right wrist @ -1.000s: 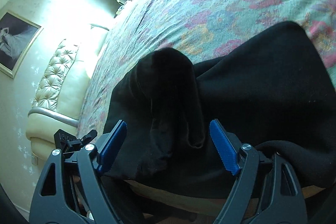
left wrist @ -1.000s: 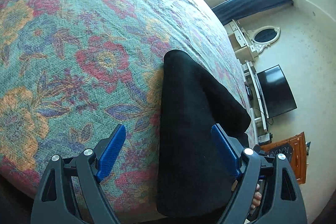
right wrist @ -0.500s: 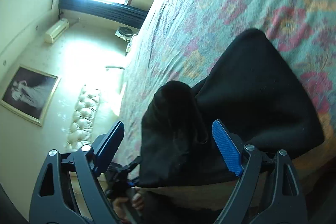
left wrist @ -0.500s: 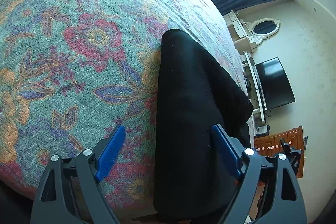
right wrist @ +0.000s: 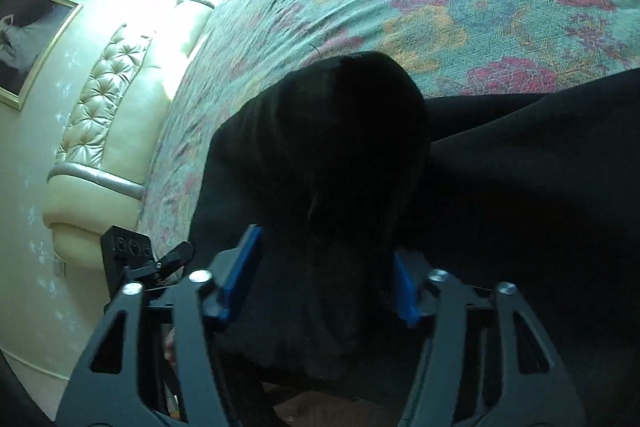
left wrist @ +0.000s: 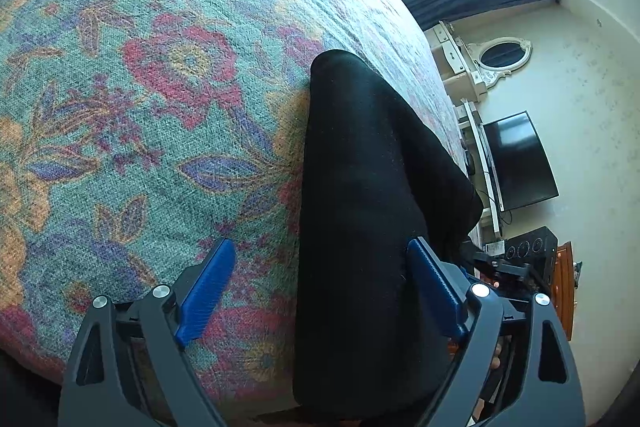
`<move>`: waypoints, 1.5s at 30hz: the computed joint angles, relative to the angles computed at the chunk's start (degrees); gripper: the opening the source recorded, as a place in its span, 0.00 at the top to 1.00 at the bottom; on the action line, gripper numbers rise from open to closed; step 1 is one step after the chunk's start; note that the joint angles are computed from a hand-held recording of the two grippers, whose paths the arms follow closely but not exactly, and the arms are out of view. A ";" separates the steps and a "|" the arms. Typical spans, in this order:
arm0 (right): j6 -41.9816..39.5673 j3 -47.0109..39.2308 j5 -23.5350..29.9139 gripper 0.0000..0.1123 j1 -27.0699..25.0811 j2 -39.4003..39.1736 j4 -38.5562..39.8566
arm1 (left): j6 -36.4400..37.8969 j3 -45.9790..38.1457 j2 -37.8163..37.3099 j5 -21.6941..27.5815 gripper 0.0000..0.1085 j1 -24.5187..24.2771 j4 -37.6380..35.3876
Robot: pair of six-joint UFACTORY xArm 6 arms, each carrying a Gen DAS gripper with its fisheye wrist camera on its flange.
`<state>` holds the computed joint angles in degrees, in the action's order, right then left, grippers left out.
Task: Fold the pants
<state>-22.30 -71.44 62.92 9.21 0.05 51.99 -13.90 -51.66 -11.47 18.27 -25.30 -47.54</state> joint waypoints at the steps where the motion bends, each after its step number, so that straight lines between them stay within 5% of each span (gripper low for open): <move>1: 0.15 -0.81 0.52 0.83 -0.06 0.80 -0.72 | 0.25 0.16 -0.29 0.20 0.20 0.17 -0.12; 11: -5.81 -5.65 5.51 0.94 -7.56 -2.30 -2.16 | -0.44 -1.22 -0.88 -0.44 0.20 -1.25 2.03; 19: -6.28 -3.00 8.11 0.95 -19.05 -1.84 -7.47 | 8.49 -8.09 4.81 2.21 0.20 -4.79 -9.94; 29: -9.24 1.66 9.22 0.99 -22.52 -5.00 -4.20 | 7.46 -9.47 7.68 1.97 0.20 -6.56 -8.35; 31: -8.28 1.82 10.21 0.94 -22.91 -4.30 -3.39 | 8.48 -9.35 7.74 1.94 0.20 -6.32 -10.05; 33: -6.21 3.14 9.20 0.67 -23.30 -4.17 -2.69 | 9.92 -9.09 7.53 2.14 0.20 -6.10 -11.80; 37: -7.06 3.86 12.26 0.38 -23.63 -3.65 1.06 | 11.23 -9.55 7.81 3.93 0.20 -6.03 -11.44; 39: -7.93 3.86 11.81 0.36 -22.14 -4.17 -0.68 | 11.65 -9.52 7.94 3.65 0.20 -6.11 -11.50; 42: -9.58 4.19 9.82 0.54 -19.43 -5.41 -4.30 | 13.07 -9.41 8.05 3.11 0.20 -6.18 -13.71; 45: -10.51 4.48 8.03 0.59 -17.08 -6.87 -8.13 | 15.62 -8.91 7.78 3.67 0.19 -5.70 -16.02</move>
